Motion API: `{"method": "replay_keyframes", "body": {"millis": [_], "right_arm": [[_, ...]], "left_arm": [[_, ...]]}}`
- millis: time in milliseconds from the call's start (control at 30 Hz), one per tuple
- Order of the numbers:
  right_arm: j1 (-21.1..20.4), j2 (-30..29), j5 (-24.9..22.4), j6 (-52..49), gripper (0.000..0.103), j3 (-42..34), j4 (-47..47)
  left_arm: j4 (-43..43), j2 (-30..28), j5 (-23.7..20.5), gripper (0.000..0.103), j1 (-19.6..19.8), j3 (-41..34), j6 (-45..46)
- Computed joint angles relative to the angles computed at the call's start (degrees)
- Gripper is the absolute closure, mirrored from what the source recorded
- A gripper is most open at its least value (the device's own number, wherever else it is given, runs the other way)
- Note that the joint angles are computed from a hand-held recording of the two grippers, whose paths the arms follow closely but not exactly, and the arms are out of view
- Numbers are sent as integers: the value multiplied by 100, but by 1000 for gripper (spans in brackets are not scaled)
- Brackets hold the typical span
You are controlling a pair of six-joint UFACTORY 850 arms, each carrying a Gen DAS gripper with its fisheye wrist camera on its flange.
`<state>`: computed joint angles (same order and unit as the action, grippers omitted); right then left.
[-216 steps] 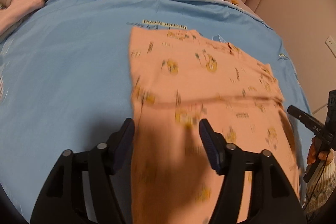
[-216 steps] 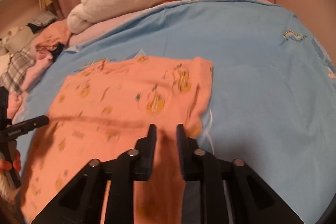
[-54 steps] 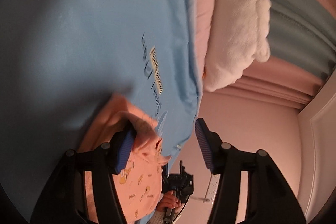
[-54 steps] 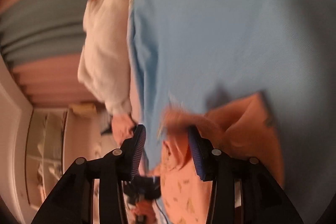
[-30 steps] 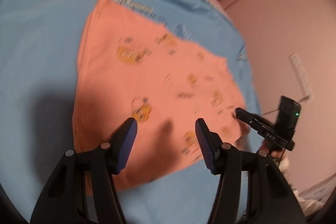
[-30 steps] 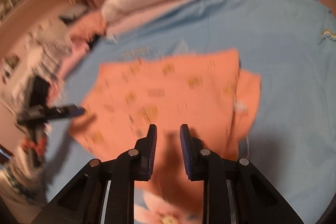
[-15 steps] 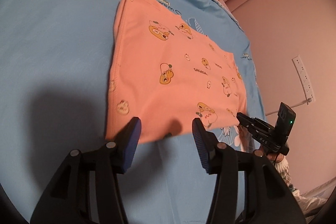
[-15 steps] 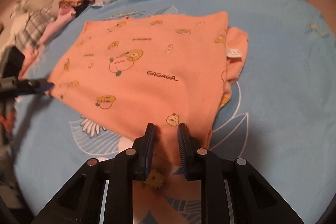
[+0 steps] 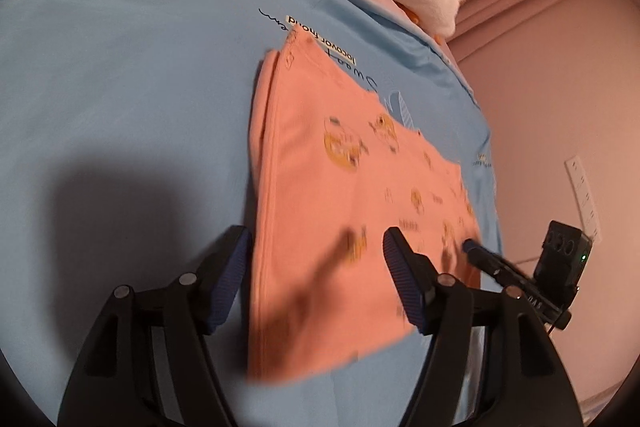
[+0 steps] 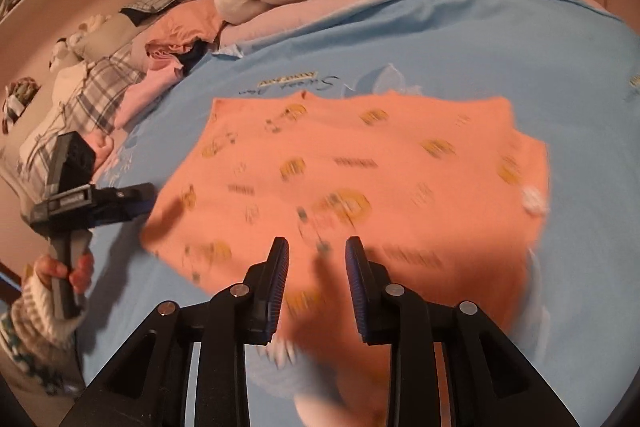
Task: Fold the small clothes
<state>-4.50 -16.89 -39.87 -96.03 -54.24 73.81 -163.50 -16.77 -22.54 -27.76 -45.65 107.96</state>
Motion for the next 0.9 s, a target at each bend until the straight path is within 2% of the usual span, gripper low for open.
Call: {"method": "replay_keyframes", "body": {"millis": [233,300,333,367,433,533,700,833,900], "right_arm": [[412,-638,-97,1168,74,-817,-141],[572,-823,69,1482,74,-1053,-217],[626,-871,167,1584,74,-1115,-228],[678,-919,254,1664,74,-1176,-222],[776,-993,449,1752,78,-1278,-192],[953,-1140,823,2285,85,-1468,-741],[1028,-1019,1003,2540,88,-1428,-1216],[923,-415,788,1762,88,-792,-973],[922,-76,924,1402,88,-377,-994]], "left_arm": [[1325,-492,-496,37,400,-517,-1148],[1487,-597,-561,39,452,-646,-1301],[1529,-645,-522,48,466,-716,-1362],[1616,-684,-439,64,469,-779,-1456],[1878,-742,-261,85,480,-845,-1711],[1771,-712,-271,86,469,-775,-1588],[2015,-673,121,86,426,-885,-1753],[2194,-638,272,86,417,-892,-1892],[2226,-685,321,86,413,-954,-1946]]}}
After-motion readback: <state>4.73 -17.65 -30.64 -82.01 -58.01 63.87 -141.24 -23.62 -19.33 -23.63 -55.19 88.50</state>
